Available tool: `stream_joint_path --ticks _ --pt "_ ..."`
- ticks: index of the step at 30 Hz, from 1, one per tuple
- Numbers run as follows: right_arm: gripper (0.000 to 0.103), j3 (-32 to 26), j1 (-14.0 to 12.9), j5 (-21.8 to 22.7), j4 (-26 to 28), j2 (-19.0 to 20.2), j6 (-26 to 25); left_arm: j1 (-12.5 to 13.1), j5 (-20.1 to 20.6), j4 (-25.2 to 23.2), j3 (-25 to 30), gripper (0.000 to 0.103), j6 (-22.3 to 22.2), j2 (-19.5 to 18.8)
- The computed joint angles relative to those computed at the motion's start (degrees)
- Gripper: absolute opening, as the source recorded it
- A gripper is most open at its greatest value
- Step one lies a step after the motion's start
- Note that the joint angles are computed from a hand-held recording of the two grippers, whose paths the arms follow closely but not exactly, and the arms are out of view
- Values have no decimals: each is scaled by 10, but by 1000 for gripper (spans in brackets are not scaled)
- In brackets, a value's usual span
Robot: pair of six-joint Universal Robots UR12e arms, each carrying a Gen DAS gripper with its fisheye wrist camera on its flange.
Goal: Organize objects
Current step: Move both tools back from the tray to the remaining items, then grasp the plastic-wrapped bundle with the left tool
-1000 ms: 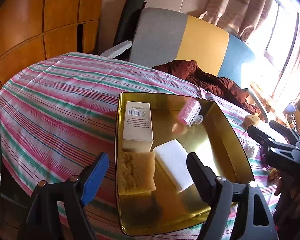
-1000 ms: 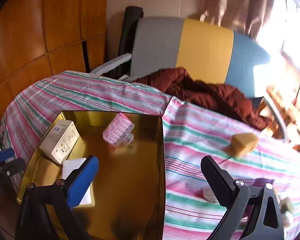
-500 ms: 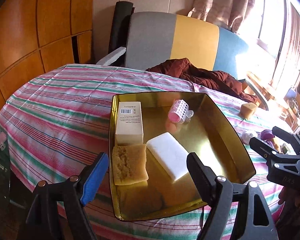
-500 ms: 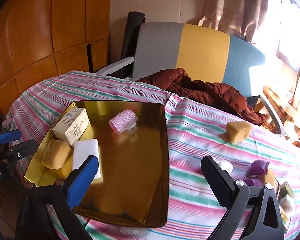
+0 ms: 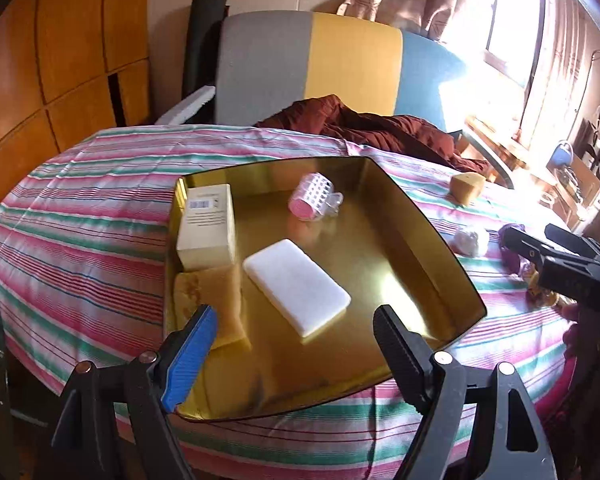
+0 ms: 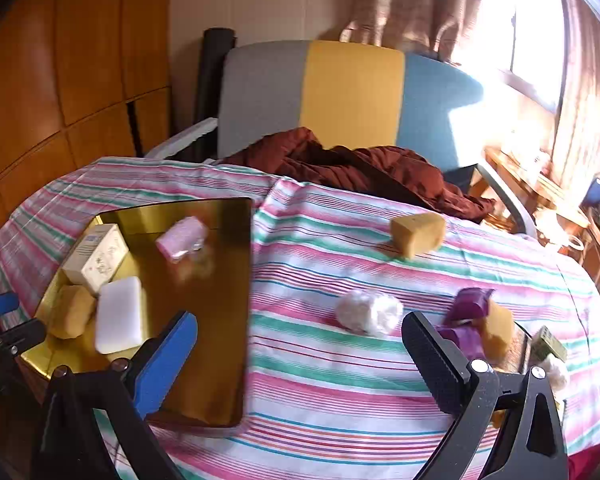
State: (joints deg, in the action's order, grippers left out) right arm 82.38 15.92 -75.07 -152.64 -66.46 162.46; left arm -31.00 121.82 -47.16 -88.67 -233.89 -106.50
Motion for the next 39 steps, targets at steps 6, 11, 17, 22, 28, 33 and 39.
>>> stream_joint_path --ticks 6,11,17,22,28,33,39 --pt "103 -26 -22 -27 38 13 17 3 -26 10 2 82 7 -5" --pt "103 -58 -44 -65 50 31 44 4 -38 11 9 82 26 -10" --pt "103 -95 -66 -116 51 59 77 2 -38 3 41 82 69 -29" --pt "103 -96 -82 -105 56 66 115 7 -63 -9 85 81 103 -56" --pt "103 -97 -88 -85 61 68 131 10 -94 -5 161 81 162 -105" --pt "103 -97 -92 -68 66 66 146 17 -135 -20 242 81 219 -157" --pt "103 -94 -94 -54 66 63 145 30 -194 -93 343 81 216 -224"
